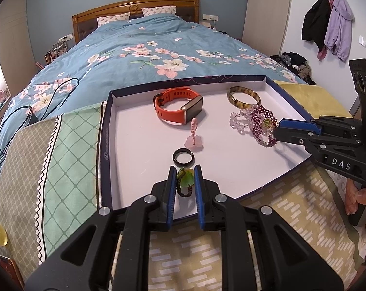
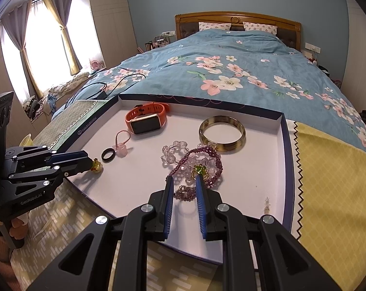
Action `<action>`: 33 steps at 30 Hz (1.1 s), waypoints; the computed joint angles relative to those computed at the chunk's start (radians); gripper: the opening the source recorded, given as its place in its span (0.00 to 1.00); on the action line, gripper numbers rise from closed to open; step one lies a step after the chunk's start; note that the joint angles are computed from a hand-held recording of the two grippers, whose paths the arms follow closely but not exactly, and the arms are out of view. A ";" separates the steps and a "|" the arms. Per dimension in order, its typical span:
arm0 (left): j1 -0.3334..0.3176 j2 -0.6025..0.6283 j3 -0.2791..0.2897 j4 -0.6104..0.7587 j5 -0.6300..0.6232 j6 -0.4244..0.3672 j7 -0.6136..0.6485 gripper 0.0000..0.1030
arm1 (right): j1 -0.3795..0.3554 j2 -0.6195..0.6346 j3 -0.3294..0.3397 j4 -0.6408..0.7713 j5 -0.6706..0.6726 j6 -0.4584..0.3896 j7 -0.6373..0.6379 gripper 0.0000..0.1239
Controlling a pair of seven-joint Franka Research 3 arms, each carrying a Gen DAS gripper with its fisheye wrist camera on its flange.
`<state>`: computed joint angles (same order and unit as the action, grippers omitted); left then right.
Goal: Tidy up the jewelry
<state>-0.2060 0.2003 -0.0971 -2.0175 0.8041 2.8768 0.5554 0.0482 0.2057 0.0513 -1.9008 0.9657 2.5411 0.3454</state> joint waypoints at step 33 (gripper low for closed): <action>0.050 -0.379 -0.141 -0.230 0.692 -0.194 -0.779 0.95 | 0.073 -0.305 -0.067 -0.282 0.593 0.202 -0.466 0.77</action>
<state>-0.1555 -0.1783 -0.2380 -2.2477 1.4964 2.6827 -0.2236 0.1214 -0.0994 -0.0154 -2.1828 1.5584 2.7429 -0.1202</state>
